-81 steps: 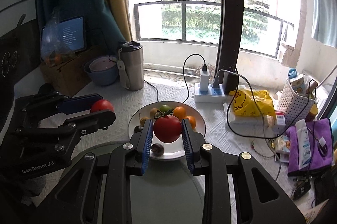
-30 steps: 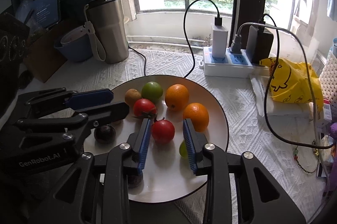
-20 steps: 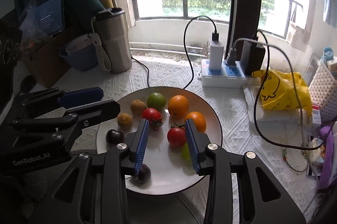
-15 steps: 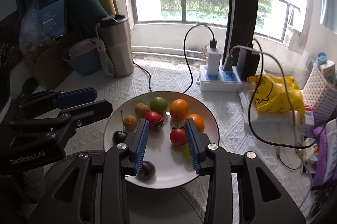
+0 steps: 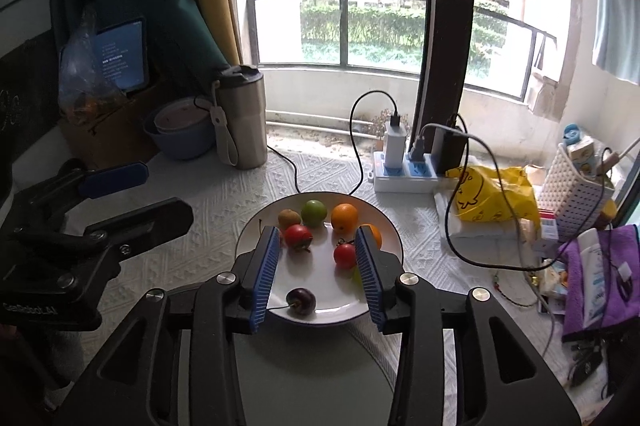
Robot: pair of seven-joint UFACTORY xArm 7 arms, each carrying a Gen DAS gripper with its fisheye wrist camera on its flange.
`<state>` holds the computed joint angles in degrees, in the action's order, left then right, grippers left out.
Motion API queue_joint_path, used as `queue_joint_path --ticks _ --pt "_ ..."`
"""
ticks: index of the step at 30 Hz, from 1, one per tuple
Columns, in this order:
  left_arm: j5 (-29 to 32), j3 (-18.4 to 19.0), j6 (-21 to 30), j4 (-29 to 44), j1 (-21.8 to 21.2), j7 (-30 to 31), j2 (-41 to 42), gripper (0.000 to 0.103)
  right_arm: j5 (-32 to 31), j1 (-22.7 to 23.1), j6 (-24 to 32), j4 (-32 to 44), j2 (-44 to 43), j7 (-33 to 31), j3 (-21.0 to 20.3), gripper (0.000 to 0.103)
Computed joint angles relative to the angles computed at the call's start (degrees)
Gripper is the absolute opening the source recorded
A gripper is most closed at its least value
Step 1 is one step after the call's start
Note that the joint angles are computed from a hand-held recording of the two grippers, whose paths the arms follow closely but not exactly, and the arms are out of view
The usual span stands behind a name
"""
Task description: Organize fruits
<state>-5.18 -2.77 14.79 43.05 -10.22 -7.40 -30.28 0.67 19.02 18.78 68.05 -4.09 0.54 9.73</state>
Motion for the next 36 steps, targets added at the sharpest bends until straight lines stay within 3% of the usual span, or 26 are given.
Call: queue_joint_path --ticks 10,21,22,25,36 --pt "3.5 -3.3 2.2 -3.6 2.8 -3.2 -9.6 0.09 -5.4 -1.1 -0.3 -5.6 -8.6 6.6 1.8 0.043" --pt "5.8 -5.2 3.9 -6.8 2.6 -5.4 -19.0 0.091 -10.0 -3.7 -0.2 -11.6 -19.1 13.2 5.1 0.044" --pt "5.9 -5.3 4.1 -7.0 2.6 -5.5 -19.7 0.091 -10.3 -4.0 -0.1 -12.2 -20.2 13.8 5.5 0.045" --pt "6.3 -5.8 5.1 -7.6 2.7 -6.0 -22.6 0.091 -10.7 -4.3 -0.3 -13.7 -23.1 14.8 6.1 0.075" --pt "7.6 -7.6 7.9 -10.0 3.9 -7.8 -33.6 0.091 -11.3 -6.7 -0.6 -18.8 -34.5 17.9 8.6 0.076"
